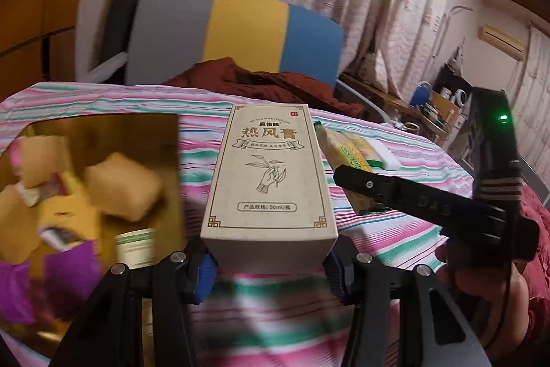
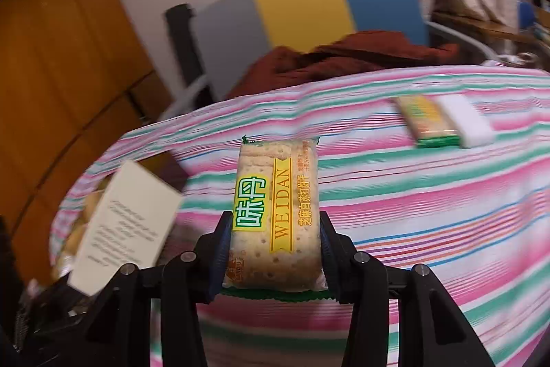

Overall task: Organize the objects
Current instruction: 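Carry cream box and cracker pack to the gold tray and release both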

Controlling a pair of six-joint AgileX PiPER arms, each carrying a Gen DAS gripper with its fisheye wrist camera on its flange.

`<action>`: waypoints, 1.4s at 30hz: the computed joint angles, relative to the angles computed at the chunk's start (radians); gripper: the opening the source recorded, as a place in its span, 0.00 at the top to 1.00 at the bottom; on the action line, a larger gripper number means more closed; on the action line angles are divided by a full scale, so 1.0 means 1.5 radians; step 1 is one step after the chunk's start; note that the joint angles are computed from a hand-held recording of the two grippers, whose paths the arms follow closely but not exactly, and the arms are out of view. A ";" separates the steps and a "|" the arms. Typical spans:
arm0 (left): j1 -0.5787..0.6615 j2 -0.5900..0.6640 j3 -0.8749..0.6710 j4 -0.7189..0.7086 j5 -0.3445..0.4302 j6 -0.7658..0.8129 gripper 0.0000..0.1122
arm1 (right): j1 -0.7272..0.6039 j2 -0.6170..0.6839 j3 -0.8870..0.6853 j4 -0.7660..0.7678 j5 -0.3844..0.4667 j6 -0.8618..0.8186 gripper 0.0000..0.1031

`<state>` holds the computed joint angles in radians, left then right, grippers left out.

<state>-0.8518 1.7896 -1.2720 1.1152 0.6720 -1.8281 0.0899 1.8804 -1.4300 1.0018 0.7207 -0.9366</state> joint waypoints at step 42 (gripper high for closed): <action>-0.043 -0.169 0.238 0.026 0.113 -0.154 0.51 | 0.161 -0.044 0.038 0.019 -0.154 -0.001 0.00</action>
